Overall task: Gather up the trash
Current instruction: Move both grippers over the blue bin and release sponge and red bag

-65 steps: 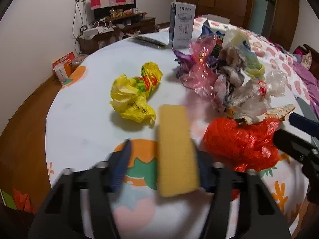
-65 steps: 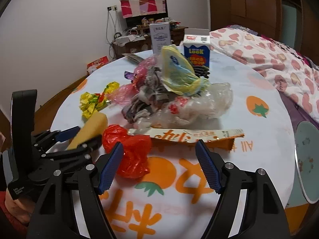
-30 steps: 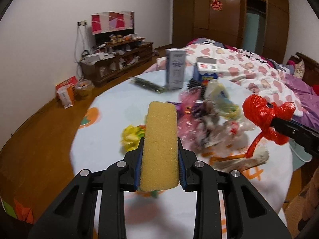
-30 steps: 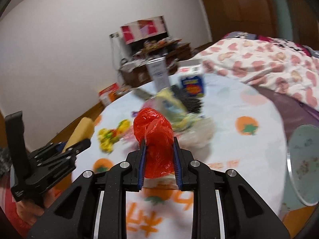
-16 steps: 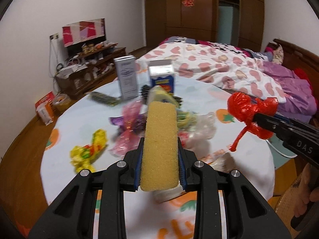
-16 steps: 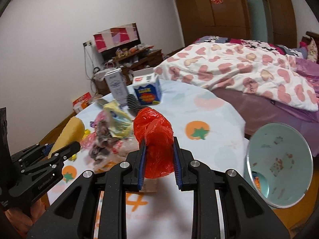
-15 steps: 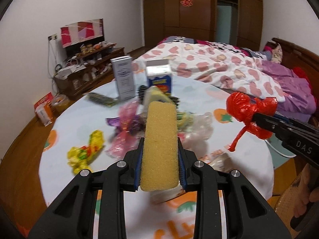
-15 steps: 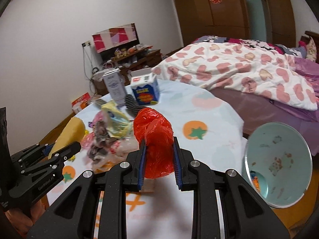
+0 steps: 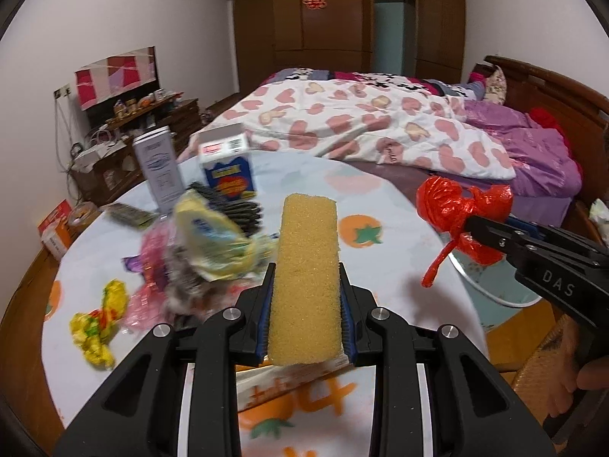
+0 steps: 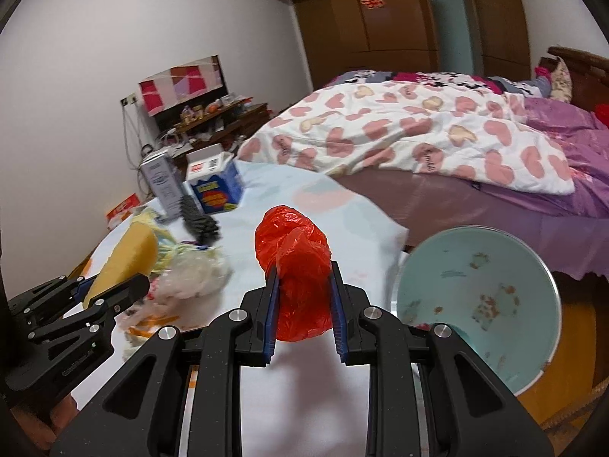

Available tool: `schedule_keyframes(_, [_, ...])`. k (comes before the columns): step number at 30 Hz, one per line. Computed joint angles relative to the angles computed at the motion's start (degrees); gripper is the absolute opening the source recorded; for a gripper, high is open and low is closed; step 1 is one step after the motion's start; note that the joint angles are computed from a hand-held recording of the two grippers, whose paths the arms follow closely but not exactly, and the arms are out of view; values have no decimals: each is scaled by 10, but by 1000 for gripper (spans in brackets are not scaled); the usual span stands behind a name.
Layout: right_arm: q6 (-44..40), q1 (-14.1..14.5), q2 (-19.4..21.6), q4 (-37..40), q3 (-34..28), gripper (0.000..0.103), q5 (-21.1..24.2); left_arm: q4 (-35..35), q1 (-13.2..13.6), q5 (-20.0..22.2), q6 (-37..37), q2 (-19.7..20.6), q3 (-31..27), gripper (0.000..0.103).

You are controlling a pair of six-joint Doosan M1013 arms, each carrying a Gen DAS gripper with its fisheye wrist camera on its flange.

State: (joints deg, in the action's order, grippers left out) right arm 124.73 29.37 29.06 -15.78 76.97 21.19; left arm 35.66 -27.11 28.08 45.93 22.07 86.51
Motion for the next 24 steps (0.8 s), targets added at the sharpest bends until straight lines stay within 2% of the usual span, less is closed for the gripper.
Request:
schedule_keyframes(5, [48, -12, -8, -41, 15, 25, 1, -35, -9, 2, 42, 19, -25, 29])
schedule_keyframes(8, [99, -18, -14, -97, 26, 25, 7, -50, -17, 5, 64, 30, -40, 29])
schedule_keyframes(15, [190, -38, -29, -173, 57, 25, 15, -81, -34, 12, 113, 56, -78, 29])
schedule_keyframes(24, [275, -62, -42, -233, 92, 25, 41, -156, -56, 30, 199, 98, -137, 29])
